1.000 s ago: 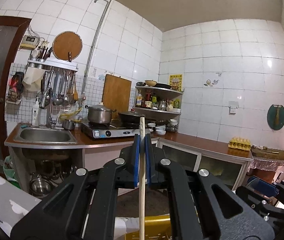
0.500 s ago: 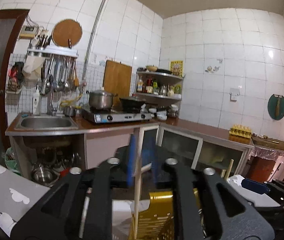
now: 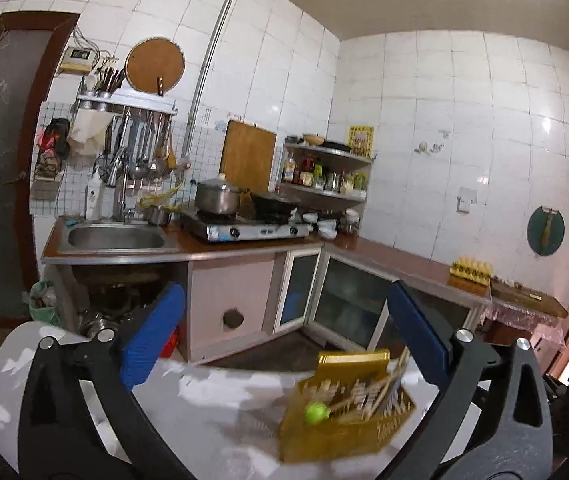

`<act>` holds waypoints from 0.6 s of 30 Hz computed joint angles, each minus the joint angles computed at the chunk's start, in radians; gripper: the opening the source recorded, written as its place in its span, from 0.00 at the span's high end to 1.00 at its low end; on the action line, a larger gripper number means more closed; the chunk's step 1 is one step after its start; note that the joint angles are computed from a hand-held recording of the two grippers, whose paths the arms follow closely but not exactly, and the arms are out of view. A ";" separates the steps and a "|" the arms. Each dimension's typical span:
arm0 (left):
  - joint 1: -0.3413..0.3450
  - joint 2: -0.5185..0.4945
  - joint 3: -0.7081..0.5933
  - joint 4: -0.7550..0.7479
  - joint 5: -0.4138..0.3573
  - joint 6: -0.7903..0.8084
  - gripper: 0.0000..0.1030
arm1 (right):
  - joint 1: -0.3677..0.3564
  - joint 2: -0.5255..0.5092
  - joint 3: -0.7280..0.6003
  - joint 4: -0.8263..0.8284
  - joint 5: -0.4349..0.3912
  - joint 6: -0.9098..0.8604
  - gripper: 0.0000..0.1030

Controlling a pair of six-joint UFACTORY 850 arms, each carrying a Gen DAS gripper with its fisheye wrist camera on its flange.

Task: Organize utensils
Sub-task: 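Move both tools back down toward the remaining chopsticks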

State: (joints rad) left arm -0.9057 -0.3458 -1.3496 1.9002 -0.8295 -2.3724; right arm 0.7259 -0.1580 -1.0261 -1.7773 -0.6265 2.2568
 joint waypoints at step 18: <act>0.028 0.062 0.326 -0.385 0.134 0.235 0.05 | 0.176 -0.162 0.003 0.200 0.008 0.056 0.10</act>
State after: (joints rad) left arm -0.8779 -0.2838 -1.0236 1.5152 -0.6958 -2.1370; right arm 0.9016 -0.3204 -1.0234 -1.5768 -0.6183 2.3126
